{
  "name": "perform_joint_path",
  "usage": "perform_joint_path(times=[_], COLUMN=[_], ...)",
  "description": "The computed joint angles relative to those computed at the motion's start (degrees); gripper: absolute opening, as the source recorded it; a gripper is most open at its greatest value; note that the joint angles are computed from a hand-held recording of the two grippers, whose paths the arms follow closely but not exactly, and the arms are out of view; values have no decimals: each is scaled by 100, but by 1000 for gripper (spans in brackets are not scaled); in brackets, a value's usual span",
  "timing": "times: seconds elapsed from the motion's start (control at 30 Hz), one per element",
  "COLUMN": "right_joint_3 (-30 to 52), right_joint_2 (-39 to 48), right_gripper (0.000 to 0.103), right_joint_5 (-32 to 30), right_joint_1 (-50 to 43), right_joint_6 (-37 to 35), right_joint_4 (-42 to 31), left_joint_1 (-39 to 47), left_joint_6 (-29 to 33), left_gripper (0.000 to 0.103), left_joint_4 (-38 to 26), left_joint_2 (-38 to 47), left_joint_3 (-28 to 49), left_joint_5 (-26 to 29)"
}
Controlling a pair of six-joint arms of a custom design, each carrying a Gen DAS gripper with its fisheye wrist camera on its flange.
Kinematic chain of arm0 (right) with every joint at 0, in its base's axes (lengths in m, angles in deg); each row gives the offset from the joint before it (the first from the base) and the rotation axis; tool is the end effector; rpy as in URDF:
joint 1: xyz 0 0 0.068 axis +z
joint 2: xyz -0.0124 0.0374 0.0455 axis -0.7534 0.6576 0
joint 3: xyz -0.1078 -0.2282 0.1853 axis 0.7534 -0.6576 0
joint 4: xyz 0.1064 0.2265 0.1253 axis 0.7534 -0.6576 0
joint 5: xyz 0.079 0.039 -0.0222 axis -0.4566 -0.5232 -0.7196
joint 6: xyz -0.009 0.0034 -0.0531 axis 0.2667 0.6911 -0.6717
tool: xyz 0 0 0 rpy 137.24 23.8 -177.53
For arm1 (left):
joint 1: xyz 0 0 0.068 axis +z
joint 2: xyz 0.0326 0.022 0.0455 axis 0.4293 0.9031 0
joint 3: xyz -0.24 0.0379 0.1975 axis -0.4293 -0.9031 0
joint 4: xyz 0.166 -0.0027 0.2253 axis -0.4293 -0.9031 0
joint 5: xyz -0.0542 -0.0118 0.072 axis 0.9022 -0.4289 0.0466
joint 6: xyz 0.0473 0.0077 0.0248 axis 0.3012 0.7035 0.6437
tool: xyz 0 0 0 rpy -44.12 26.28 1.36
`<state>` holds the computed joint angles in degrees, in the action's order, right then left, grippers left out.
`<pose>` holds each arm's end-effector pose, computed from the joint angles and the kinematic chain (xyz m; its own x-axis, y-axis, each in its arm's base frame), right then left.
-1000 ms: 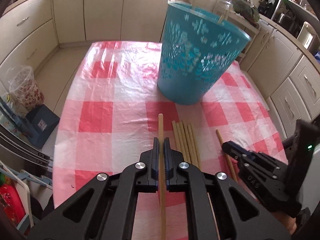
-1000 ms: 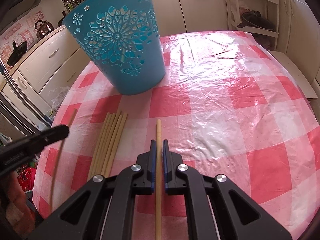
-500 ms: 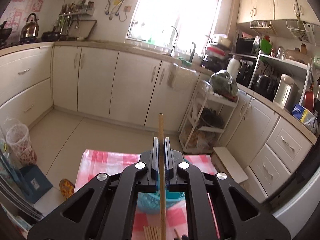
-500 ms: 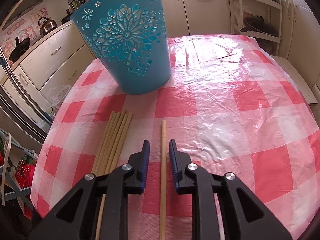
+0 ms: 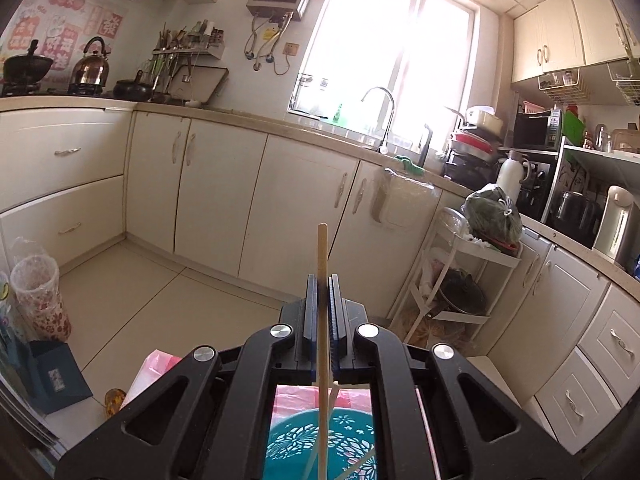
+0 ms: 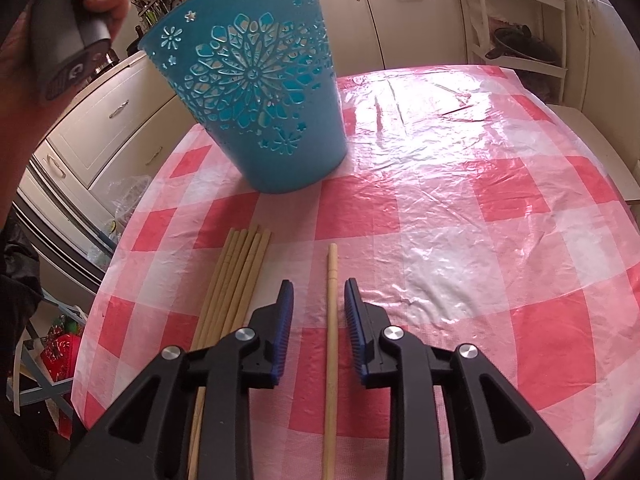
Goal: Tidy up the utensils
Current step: 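Lift the chopstick with the left gripper over the basket and drop it in, then close the right gripper on a chopstick and lift it over the basket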
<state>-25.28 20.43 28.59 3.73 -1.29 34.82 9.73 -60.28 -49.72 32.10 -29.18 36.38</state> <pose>0.1145 0.1357 0.1984 -0.8288 -0.0158 -0.5593 -0.1791 0.9545 0.2385 0.2918 -0.0734 0.3462 -0.3000 -0.2850 -0.9104 -0.0644 0.9582 -0.2787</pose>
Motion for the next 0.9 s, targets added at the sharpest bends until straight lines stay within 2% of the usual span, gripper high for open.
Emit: perform_joint_path(times=[0.23, 0.47, 0.57, 0.63, 0.77, 0.87, 0.9], right_joint_3=[-16, -17, -19, -14, -8, -20, -26], right_joint_2=[-53, -42, -40, -31, -13, -25, -34], right_gripper=[28, 28, 28, 28, 28, 28, 28], right_joint_5=[-61, -51, -51, -32, -27, -58, -84], right_joint_1=[-34, -26, -18, -5, -12, -35, -56], right_joint_6=[-21, -13, 2, 3, -10, -14, -24], right_joint_4=[-2, 5, 14, 6, 9, 30, 40], left_joint_1=[-92, -123, -86, -66, 111, 333, 408], left_joint_6=[196, 411, 528, 580, 613, 586, 578], left_gripper=[5, 6, 19, 39, 52, 66, 73], left_joint_4=[-80, -747, -954, -1009, -1179, -1317, -1374], left_joint_2=[137, 290, 206, 42, -456, -1005, -1231], left_joint_3=[-152, 52, 17, -93, -341, -642, -786], left_joint_5=[-174, -179, -160, -225, -189, -112, -113])
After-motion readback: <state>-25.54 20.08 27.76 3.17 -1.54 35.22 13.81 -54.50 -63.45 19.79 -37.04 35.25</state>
